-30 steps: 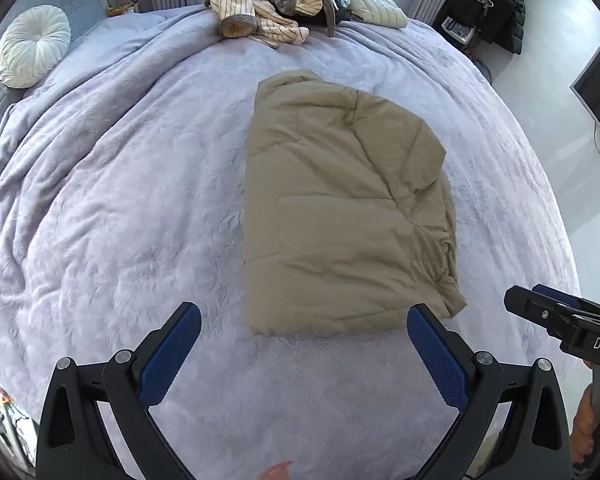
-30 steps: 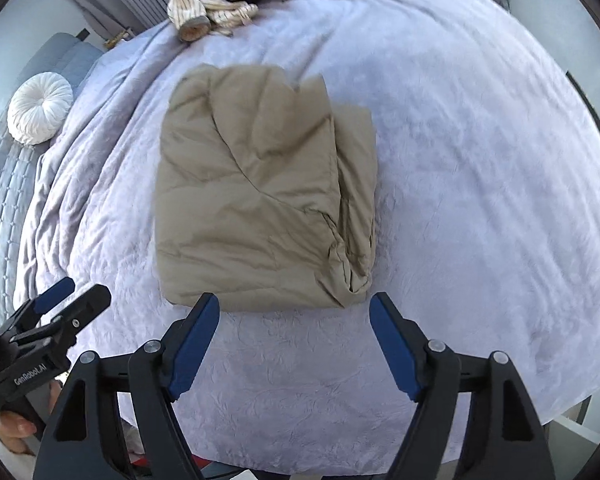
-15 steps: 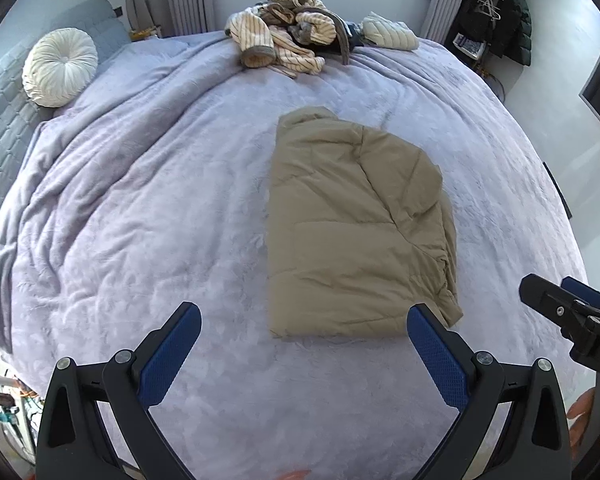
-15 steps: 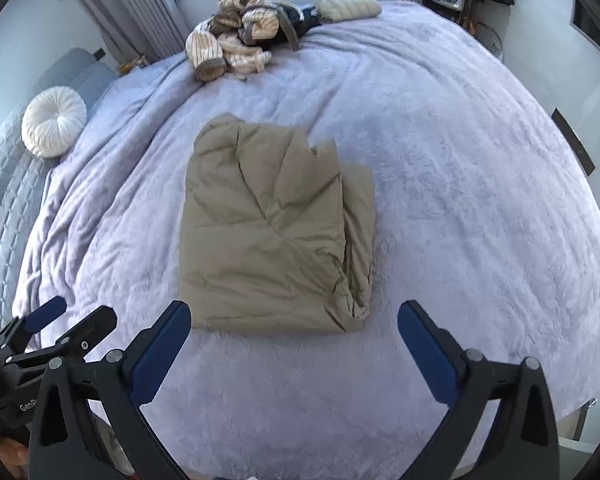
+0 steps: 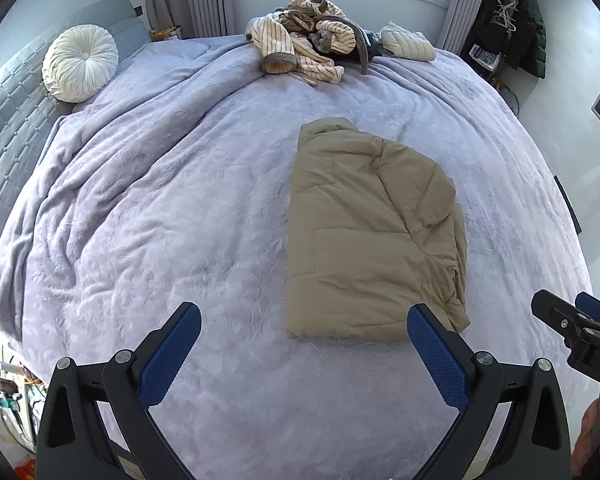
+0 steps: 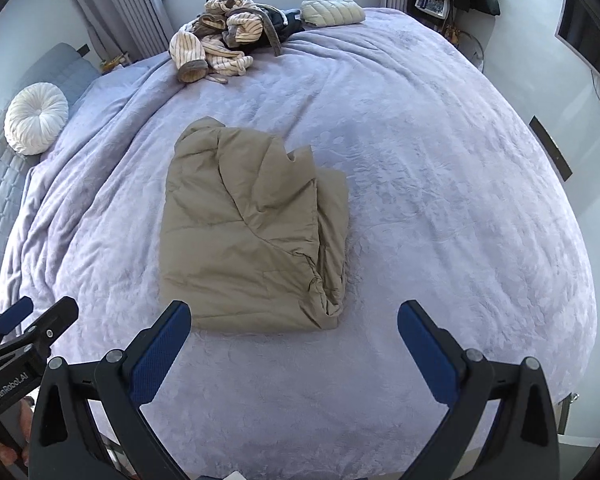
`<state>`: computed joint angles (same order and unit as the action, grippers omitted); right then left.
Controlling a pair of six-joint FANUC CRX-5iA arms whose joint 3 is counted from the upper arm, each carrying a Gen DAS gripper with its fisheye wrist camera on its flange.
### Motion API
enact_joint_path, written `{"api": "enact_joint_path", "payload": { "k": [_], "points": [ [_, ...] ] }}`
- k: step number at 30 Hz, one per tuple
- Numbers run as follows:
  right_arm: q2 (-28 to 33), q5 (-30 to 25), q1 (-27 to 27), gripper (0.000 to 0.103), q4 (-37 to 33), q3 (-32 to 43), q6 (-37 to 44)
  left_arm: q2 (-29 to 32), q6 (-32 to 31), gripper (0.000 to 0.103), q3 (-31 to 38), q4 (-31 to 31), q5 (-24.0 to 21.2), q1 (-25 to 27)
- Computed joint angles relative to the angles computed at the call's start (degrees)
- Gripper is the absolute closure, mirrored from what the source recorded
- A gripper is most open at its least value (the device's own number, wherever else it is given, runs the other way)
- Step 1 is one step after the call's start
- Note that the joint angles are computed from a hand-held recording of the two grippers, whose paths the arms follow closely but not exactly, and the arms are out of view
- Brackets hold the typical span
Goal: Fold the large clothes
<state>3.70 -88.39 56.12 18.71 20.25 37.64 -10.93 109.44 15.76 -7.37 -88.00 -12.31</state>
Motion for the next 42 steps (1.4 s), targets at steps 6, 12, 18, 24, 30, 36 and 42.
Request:
{"api": "enact_joint_path", "payload": {
  "k": [6, 12, 18, 24, 30, 36, 42],
  "points": [
    [0.4, -0.7, 1.0, 0.0, 2.1, 0.4, -0.4, 0.3, -0.2, 0.0, 0.4, -0.9, -0.6, -0.7],
    [0.5, -1.1, 1.4, 0.0, 3.5, 0.5, -0.4, 0.5, 0.2, 0.0, 0.6, -1.6, -0.9, -1.4],
    [0.5, -1.2, 1.3, 0.0, 3.5, 0.7, -0.2, 0.5, 0.0, 0.0, 0.7, -1.7, -0.7, -1.6],
    [0.5, -1.3, 1.5, 0.0, 3.5, 0.6, -0.5, 0.9, 0.0, 0.0, 1.0, -1.9, -0.6, -1.9],
    [0.5, -1.1, 1.5, 0.0, 3.6, 0.5, -0.5, 0.9, 0.1, 0.0, 1.0, -2.0, -0.6, -2.0],
    [0.7, -1.2, 1.6, 0.0, 3.6, 0.6, -0.7, 1.1, 0.0, 0.0, 1.1, -1.9, -0.6, -1.9],
    [1.0, -1.6, 1.1, 0.0, 3.3, 1.4, 0.0, 1.4, -0.3, 0.0, 1.3, -1.6, -0.5, -1.6]
  ]
}}
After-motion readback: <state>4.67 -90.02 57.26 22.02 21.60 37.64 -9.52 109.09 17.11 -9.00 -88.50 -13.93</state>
